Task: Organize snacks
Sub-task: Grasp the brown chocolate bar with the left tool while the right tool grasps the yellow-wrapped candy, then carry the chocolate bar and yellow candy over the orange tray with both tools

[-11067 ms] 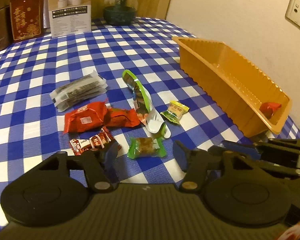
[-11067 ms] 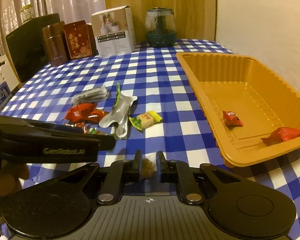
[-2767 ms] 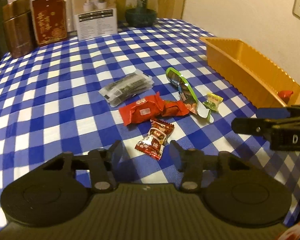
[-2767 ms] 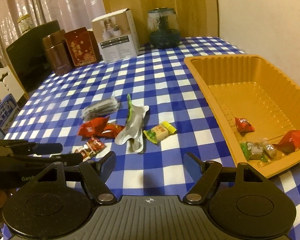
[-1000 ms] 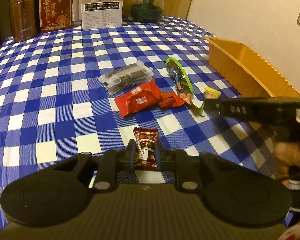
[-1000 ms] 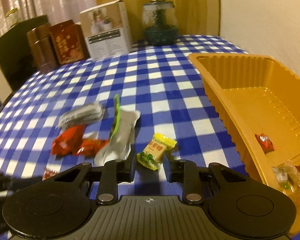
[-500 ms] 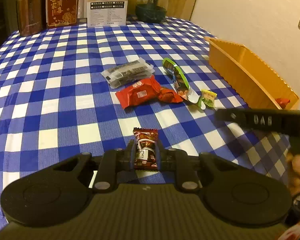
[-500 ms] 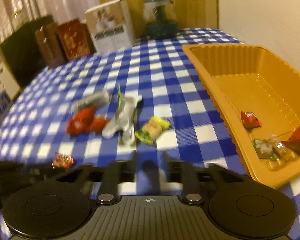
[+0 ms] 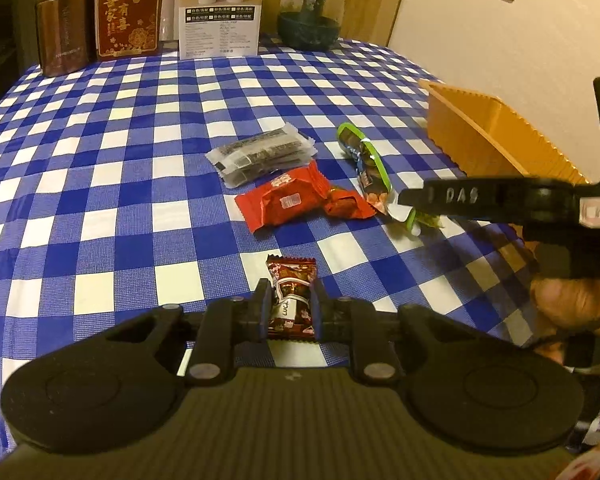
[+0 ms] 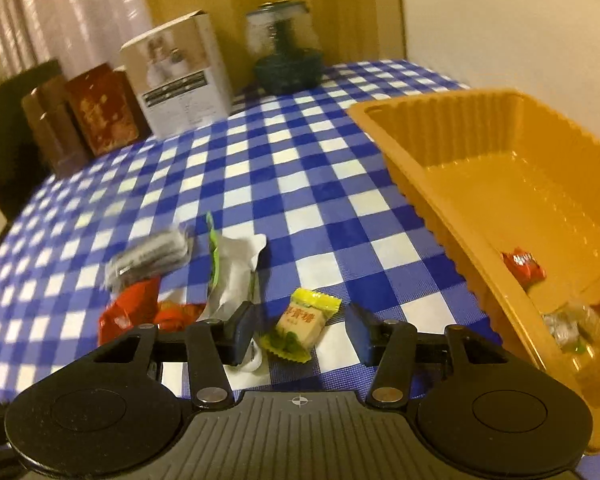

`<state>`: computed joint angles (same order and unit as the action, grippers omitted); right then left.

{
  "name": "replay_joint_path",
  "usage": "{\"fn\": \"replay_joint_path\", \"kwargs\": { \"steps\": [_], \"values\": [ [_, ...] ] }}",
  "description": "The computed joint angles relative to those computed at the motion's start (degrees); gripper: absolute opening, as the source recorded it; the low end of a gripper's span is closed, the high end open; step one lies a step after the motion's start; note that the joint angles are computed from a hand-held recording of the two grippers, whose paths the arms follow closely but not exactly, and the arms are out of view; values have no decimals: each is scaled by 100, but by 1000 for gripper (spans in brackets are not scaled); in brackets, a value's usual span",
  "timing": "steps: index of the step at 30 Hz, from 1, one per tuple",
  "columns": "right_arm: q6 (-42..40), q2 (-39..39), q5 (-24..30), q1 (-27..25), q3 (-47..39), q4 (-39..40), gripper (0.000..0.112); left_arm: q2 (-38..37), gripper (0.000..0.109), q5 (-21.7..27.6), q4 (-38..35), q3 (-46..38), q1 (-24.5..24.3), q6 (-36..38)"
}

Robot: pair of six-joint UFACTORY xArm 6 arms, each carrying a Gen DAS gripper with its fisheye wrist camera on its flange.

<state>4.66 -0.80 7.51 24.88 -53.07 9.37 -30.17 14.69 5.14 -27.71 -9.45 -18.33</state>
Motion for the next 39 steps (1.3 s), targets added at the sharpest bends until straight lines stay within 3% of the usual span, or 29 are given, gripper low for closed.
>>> {"fn": "replay_joint_path", "kwargs": {
  "steps": [4,9,13,19,24,39],
  "values": [
    [-828,-114,-191,78,252,149,24,11,18,-2,155,-8,-12,-53],
    [-1851,-416,60,124,462,1209,23,1,22,-45,439,23,-49,-234],
    [-2180,-777,319,84,703,1634,23,5,22,-94,627,45,-49,-338],
    [-2171,-1190,552,8,990,1685,23,151,22,-115,1071,-64,-25,-496],
    [-2165,-1351,655,-14,1079,1700,23,153,21,159,987,-184,-77,-445],
    [-2326,-2132,956,-60,1372,1833,23,-705,19,1141,1110,-211,-522,-1249]
  ]
}}
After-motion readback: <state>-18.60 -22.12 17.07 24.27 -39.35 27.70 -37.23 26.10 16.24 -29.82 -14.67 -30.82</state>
